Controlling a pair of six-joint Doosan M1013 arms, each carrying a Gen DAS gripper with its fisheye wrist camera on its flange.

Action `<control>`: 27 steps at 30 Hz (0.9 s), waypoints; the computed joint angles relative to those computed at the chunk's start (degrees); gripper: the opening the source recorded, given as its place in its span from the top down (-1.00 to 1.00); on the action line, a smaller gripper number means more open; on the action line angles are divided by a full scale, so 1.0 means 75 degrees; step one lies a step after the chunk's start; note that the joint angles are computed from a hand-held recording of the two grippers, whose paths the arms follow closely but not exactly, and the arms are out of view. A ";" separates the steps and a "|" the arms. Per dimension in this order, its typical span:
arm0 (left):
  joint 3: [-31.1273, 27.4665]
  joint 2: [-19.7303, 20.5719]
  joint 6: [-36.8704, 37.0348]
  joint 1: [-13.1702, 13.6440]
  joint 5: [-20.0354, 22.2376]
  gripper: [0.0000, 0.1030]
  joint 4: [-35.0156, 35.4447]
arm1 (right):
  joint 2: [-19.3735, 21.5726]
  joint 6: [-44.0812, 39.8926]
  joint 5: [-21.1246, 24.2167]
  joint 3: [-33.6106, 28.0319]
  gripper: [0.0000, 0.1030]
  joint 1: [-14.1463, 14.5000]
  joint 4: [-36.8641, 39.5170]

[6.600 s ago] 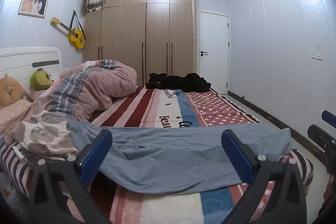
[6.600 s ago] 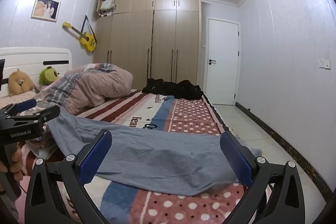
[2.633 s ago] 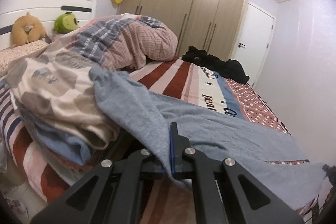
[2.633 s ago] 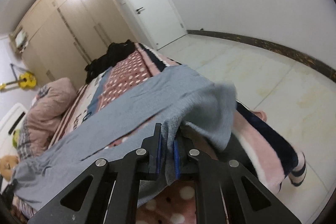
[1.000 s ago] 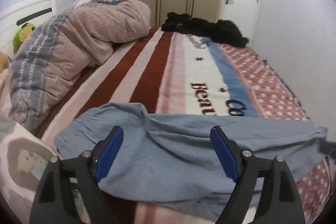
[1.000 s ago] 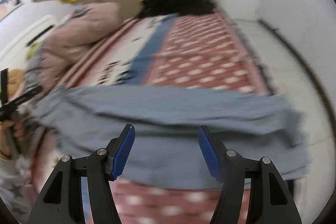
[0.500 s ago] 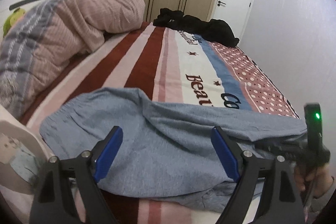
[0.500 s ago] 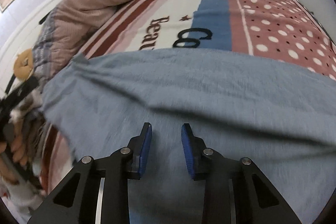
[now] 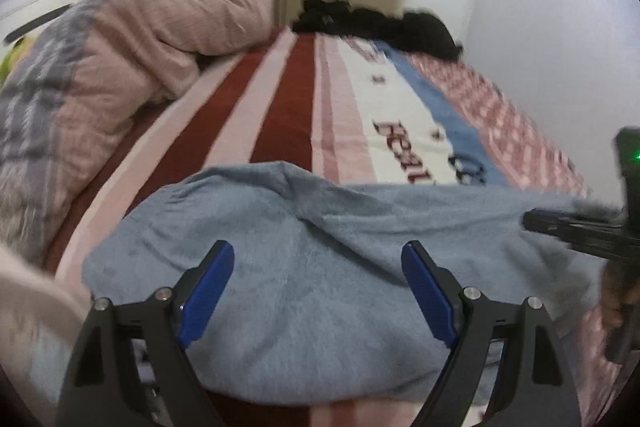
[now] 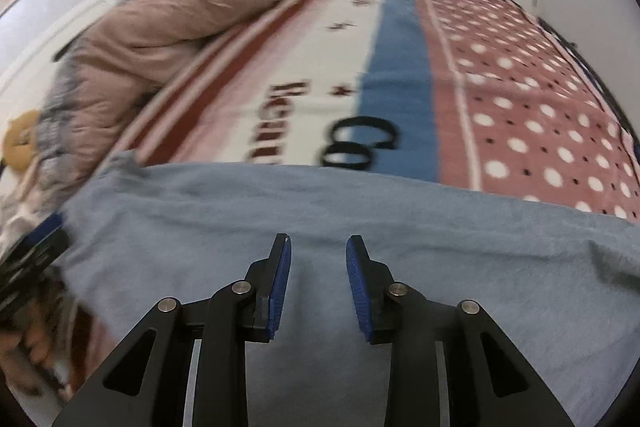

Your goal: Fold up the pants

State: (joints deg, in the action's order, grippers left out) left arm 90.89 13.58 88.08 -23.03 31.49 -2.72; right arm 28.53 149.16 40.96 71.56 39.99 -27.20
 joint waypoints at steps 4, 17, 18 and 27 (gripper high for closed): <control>-0.0490 0.0499 0.0587 0.0113 0.0709 -0.61 -0.0698 | -0.0410 0.0177 -0.0332 0.0619 0.45 0.0068 -0.0111; -0.1901 0.1508 -0.1620 -0.0169 0.1226 -0.23 0.0626 | -0.2788 0.4248 0.1191 0.3698 0.36 -0.0361 -0.2537; -0.1866 0.1452 -0.1589 -0.0195 0.1151 -0.25 0.0648 | -0.2965 0.4417 0.1409 0.3905 0.22 -0.0426 -0.2669; -0.1062 0.0557 -0.1068 -0.0647 0.0423 -0.48 0.0836 | -0.3596 0.3114 0.1143 0.4846 -0.42 -0.1173 -0.2304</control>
